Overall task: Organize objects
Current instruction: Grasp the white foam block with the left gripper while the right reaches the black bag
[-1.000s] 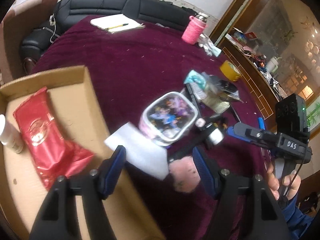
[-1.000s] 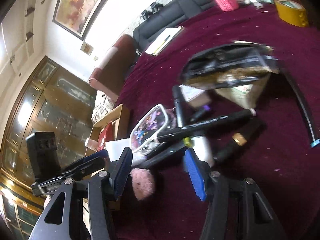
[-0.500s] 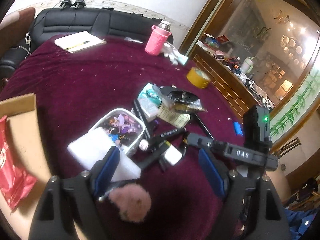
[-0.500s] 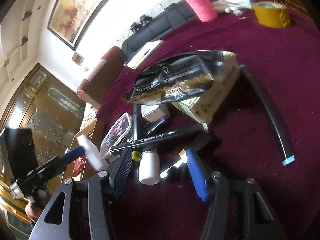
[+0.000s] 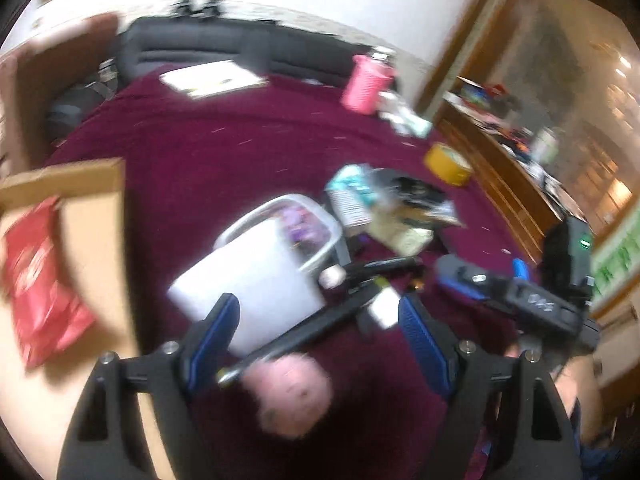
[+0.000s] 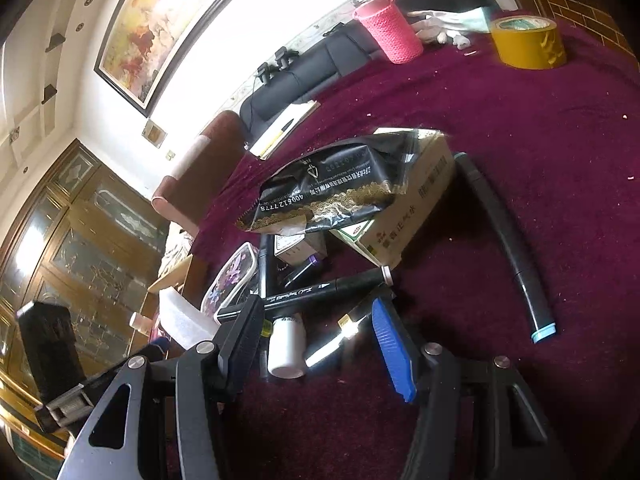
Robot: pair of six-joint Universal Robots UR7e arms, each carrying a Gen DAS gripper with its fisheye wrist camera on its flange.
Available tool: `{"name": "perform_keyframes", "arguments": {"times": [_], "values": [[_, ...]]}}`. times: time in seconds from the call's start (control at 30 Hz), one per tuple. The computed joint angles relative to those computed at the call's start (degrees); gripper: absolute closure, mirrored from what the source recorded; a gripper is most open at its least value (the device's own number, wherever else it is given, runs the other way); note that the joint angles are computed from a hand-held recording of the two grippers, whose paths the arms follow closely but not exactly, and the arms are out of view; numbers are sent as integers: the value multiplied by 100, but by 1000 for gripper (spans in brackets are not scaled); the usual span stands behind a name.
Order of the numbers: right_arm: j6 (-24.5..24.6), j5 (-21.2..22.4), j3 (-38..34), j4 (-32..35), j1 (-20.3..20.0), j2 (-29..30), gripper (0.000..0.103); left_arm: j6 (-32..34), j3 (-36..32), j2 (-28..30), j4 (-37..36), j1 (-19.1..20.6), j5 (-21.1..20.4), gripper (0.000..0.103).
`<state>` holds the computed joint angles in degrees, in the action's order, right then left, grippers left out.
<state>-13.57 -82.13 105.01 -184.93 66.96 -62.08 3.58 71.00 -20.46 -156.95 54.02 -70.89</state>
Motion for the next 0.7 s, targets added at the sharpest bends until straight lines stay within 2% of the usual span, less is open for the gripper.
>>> {"name": "perform_keyframes", "arguments": {"times": [0.13, 0.27, 0.33, 0.43, 0.57, 0.63, 0.7], "values": [[-28, -29, 45, -82, 20, 4, 41, -145, -74, 115, 28, 12, 228, 22], [-54, -60, 64, -156, 28, 9, 41, -439, -343, 392, -6, -38, 820, 22], [-74, -90, 67, -172, 38, 16, 41, -577, -588, 533, 49, 20, 719, 22], [-116, -114, 84, -236, 49, 20, 41, -655, -1089, 834, 122, 32, 974, 22], [-78, -132, 84, -313, 28, 25, 41, -848, -1576, 1038, 464, 140, 873, 22], [-53, -123, 83, -339, 21, 33, 41, -703, -1412, 970, 274, 166, 710, 22], [-49, -135, 96, -401, 27, 39, 41, -693, -1176, 865, 96, 156, 635, 30]]}}
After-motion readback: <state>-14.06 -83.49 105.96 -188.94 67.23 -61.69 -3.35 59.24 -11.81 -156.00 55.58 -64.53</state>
